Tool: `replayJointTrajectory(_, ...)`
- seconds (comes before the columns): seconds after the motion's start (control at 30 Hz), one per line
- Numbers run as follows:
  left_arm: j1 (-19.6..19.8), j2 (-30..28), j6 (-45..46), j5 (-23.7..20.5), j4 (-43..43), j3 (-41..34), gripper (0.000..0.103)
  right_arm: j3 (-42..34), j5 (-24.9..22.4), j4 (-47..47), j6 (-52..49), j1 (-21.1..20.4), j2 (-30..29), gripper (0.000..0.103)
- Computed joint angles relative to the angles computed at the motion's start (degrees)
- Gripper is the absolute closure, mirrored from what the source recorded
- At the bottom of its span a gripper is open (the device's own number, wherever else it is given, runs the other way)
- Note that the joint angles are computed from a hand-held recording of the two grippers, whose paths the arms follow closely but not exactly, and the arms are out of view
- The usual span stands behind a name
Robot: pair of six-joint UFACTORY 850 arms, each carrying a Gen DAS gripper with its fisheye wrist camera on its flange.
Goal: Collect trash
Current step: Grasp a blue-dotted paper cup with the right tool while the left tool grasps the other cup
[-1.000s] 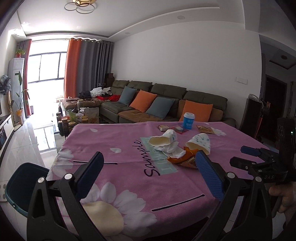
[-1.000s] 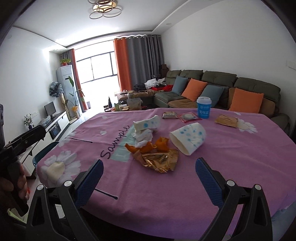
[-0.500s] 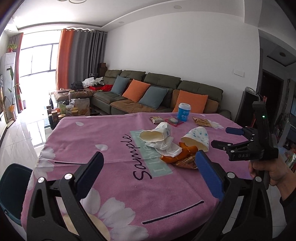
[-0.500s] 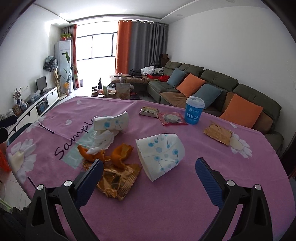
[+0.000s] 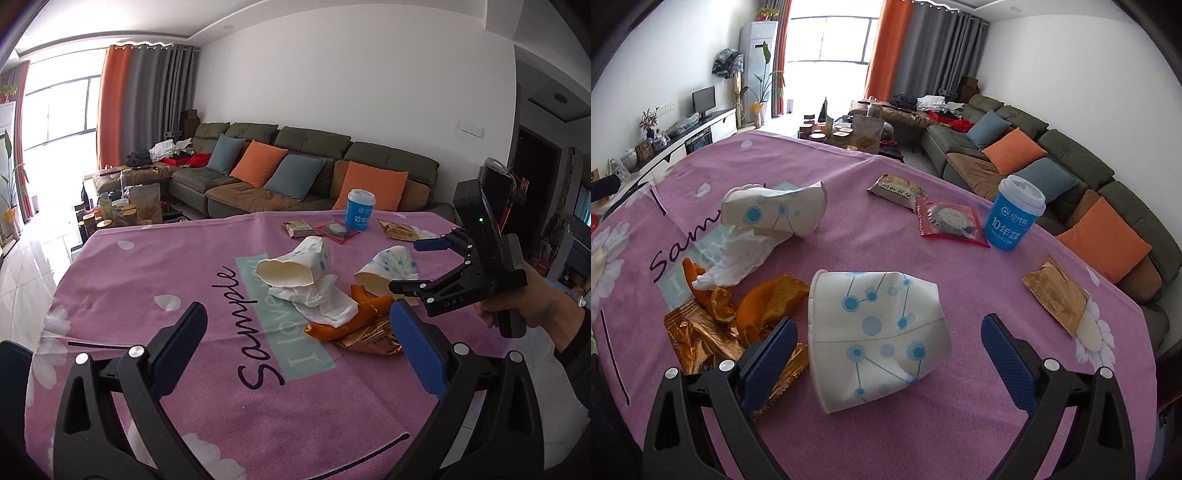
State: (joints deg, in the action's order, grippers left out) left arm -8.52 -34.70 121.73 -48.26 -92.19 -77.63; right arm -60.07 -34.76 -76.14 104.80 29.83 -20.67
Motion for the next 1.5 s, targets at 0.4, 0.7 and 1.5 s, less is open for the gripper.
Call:
replayJointTrajectory(0.4, -3.8, -3.5, -6.1, 1.1, 2.8, -5.4, 0.006, -1.1, 5.0, 4.1, -7.1, -2.5, -1.2, 0.027)
replayJointTrajectory(0.7, -8.4, -7.9, -20.4, 5.9, 6.4, -11.8, 0.006, 1.9, 7.2, -2.2, 3.7, -3.4, 0.6, 0.030)
replayJointTrajectory(1.5, -15.9, -21.2, -22.8, 15.5, 32.8, -34.3, 0.009, 5.3, 7.2, -11.8, 19.0, -2.3, 3.1, 0.030)
